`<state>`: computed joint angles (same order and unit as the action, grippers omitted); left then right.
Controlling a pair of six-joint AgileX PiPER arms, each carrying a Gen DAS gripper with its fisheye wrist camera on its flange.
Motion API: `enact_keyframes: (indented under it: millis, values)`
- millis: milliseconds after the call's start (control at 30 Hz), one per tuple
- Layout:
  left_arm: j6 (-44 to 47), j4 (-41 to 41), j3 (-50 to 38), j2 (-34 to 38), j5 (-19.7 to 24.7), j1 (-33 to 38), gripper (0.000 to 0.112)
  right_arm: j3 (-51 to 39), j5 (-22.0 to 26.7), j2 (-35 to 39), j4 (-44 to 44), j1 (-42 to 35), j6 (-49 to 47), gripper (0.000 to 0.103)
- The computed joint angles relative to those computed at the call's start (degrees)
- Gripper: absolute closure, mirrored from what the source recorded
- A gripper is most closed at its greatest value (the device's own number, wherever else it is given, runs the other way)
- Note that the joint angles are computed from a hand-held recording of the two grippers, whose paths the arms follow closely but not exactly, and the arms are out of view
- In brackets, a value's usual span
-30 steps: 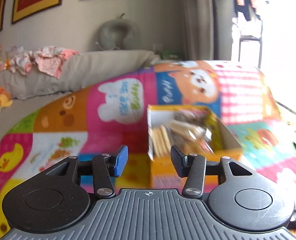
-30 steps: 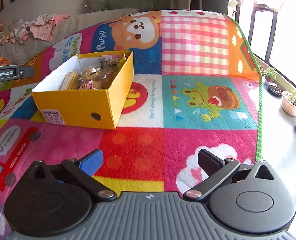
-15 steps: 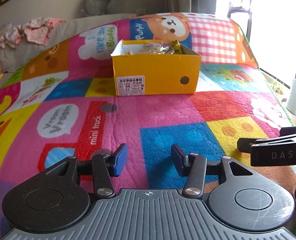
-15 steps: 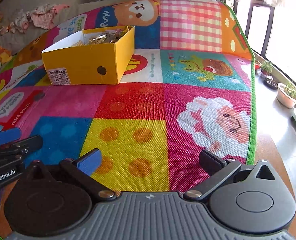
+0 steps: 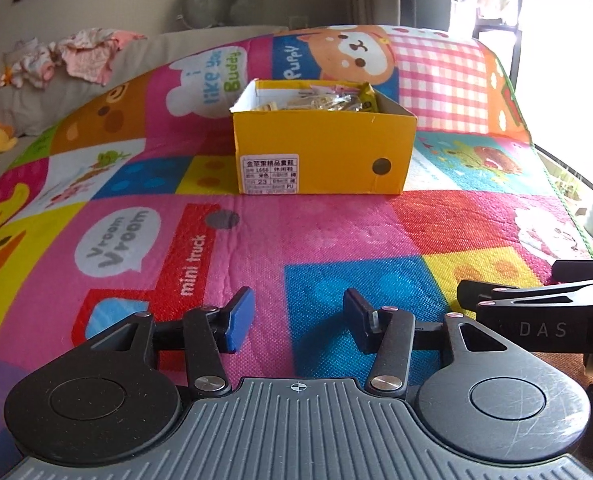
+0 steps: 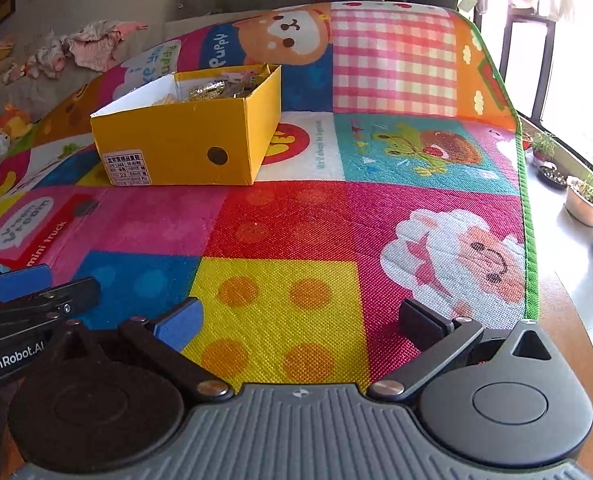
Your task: Organize objects
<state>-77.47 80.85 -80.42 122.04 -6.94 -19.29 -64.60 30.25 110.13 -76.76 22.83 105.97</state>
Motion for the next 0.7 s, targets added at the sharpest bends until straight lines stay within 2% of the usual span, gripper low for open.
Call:
enact_keyframes:
  millis: [200,333,467,600,700]
  values:
    - [1.25,-2.30,-0.07,0.09,0.96,-0.52,0.058,-1.79,-0.02,1.33,0.22,-0.37,-1.99,0.000]
    - [0.12,-1.28,-0.16,0.12,0.81,-0.46,0.058,-0.87,-0.81,0.95,-1.56,-0.69,0.76,0.000]
    - [-0.32,-0.96,-0.20,0.15,0.56,-0.35,0.058,-0.46,2.39,1.26,-2.67,0.72,5.18,0.000]
    - [-0.34,-0.93,-0.23,0.17,0.58,-0.35,0.058,-1.53,7.04,1.91,0.66,1.76,5.43,0.000]
    - [0.11,-1.21,-0.19,0.13,0.83,-0.46,0.058,-2.32,5.96,2.38,0.30,1.47,2.20,0.000]
